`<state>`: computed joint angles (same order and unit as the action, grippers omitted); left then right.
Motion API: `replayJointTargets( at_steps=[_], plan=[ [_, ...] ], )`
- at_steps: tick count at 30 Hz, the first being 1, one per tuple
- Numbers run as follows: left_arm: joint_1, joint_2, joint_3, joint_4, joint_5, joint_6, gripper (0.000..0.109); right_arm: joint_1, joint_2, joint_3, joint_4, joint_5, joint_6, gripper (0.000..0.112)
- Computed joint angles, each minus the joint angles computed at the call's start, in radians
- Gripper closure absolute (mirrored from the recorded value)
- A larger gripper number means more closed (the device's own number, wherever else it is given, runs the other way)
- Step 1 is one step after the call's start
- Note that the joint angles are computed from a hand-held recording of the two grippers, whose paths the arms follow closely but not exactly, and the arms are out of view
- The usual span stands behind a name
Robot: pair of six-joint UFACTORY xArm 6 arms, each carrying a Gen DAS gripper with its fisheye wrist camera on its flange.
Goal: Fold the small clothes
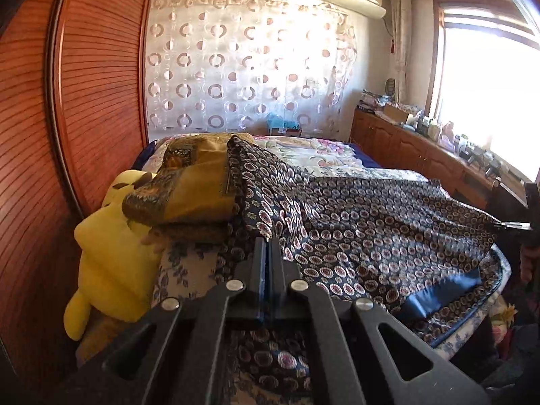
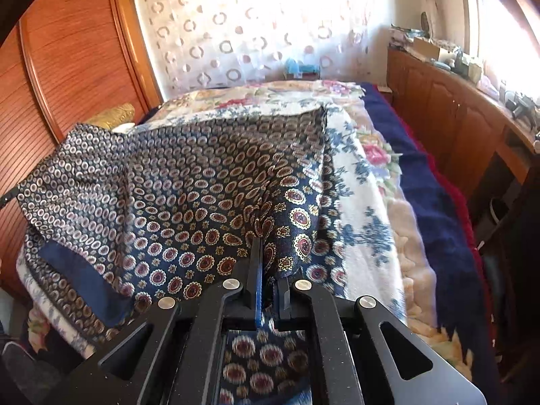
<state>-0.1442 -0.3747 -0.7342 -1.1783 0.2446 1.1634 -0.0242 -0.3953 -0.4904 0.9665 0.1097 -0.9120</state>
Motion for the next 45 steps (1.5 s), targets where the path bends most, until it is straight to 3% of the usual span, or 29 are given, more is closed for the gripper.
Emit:
replayJointTargets(
  at_steps=[5,12,15,17,21,26,30,34,41,45],
  plan=[
    [0.048,-0.07,0.058,-0.009,0.058,-0.017,0.109,-0.02,-0.063,0.044,-0.118,0.017,0.075,0.111],
    [0.059,-0.038,0.099,0.111,0.033,-0.115,0.106,-0.019,-0.016,0.06,-0.242,-0.025,0.189,0.108],
    [0.054,-0.041,0.108,0.113,0.016,-0.114,0.102,-0.012,-0.036,0.072,-0.277,-0.046,0.226,0.093],
    [0.051,-0.034,0.104,0.138,0.008,-0.128,0.098,-0.004,-0.061,0.086,-0.251,-0.057,0.202,0.074],
    [0.057,-0.018,0.087,0.159,0.022,-0.151,0.097,0.02,-0.103,0.125,-0.318,-0.11,0.254,0.06],
    [0.073,0.067,0.026,0.204,0.06,-0.193,0.097,0.103,-0.081,0.111,-0.197,-0.136,0.151,0.05],
    [0.084,0.131,-0.011,0.228,0.104,-0.221,0.097,0.191,-0.037,0.072,0.023,-0.148,-0.039,0.048],
    [0.102,0.156,-0.033,0.15,0.158,-0.175,0.097,0.26,0.026,0.023,0.143,-0.151,-0.15,0.045],
    [0.088,0.199,-0.047,0.257,0.129,-0.268,0.092,0.33,0.128,-0.06,0.299,-0.147,-0.308,0.039],
    [0.085,0.211,-0.054,0.27,0.115,-0.28,0.091,0.336,0.161,-0.077,0.292,-0.138,-0.308,0.038]
  ],
)
